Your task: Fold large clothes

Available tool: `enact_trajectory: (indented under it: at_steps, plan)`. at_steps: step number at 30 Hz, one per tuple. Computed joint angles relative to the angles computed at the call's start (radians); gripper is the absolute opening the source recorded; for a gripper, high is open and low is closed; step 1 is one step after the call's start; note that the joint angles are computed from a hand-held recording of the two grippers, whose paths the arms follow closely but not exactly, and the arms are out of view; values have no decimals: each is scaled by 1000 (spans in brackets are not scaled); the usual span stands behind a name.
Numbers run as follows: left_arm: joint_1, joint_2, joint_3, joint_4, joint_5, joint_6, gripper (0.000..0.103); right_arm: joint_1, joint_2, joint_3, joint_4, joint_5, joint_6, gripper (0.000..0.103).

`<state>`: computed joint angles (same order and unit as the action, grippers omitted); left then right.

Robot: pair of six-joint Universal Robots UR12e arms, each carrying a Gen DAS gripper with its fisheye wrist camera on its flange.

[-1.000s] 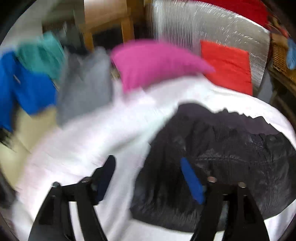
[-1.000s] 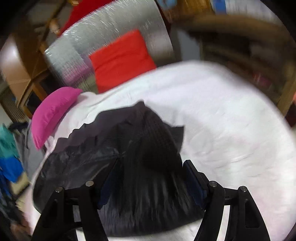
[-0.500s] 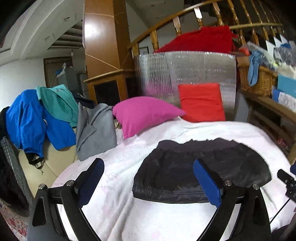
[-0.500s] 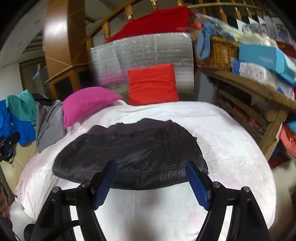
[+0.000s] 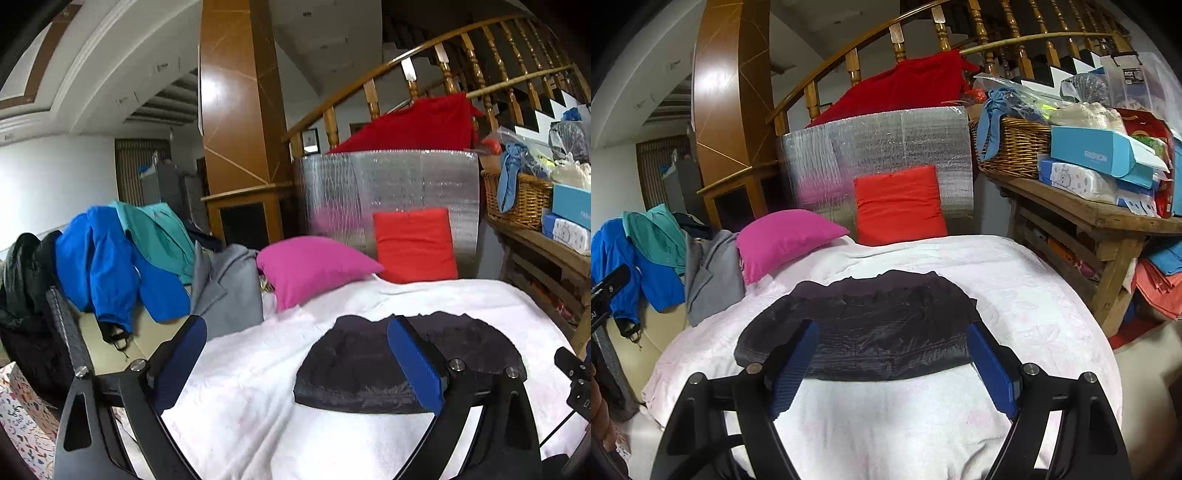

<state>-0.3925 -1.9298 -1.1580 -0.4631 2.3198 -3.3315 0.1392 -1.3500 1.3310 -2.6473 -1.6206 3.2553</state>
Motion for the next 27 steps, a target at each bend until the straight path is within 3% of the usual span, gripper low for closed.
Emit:
enact_trajectory:
  at_steps: [27]
  plan:
    - [-36,39,-13,68,46,43,98,15,-75,42,6,3,6,85]
